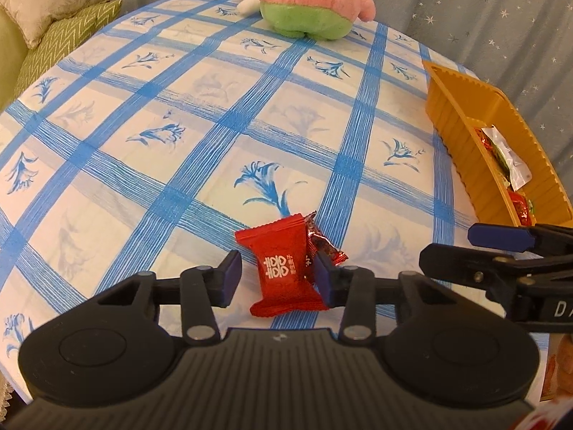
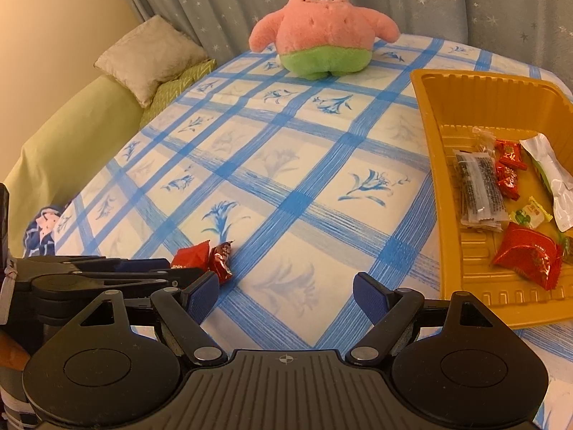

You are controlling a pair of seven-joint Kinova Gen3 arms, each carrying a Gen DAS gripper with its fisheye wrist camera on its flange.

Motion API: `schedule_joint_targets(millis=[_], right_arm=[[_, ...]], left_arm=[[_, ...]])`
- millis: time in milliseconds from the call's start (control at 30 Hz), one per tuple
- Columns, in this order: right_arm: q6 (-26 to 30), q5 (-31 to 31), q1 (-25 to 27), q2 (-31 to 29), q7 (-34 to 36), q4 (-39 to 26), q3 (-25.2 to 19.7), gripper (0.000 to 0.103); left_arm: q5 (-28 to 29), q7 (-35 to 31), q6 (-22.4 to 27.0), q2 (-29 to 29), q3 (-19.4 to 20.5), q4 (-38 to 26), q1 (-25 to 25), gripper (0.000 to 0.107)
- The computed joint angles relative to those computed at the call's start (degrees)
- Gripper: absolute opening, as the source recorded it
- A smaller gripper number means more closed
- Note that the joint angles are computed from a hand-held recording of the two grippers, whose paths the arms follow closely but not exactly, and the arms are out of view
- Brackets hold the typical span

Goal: Organize snacks
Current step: 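Grasp the large red candy pack with the left gripper while the right gripper grasps the small red-brown pack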

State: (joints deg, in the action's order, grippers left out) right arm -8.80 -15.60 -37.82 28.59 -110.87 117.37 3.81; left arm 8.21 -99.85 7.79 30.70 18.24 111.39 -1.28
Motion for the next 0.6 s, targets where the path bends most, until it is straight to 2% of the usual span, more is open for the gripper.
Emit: schedule_joint_targets(millis=[167, 267, 600], right_arm=[[0.7, 1.0, 1.3, 0.7, 0.1, -1.2, -1.1, 0.078], [0.8, 2.4, 3.2, 1.3, 0.0, -2.0, -3.0, 0.072], [1.8, 9.3, 10.0, 4.1, 0.9, -6.0, -11.2, 0.051]], left_arm=[[0.2, -1.1, 0.6, 0.8, 2.2, -0.5, -2.2, 0.024], [0.4, -1.5, 0.3, 0.7, 2.0, -0.2, -2.3, 0.021], [0.7, -0.9, -1.2, -1.8, 1.0, 2.0, -4.5, 0.018]])
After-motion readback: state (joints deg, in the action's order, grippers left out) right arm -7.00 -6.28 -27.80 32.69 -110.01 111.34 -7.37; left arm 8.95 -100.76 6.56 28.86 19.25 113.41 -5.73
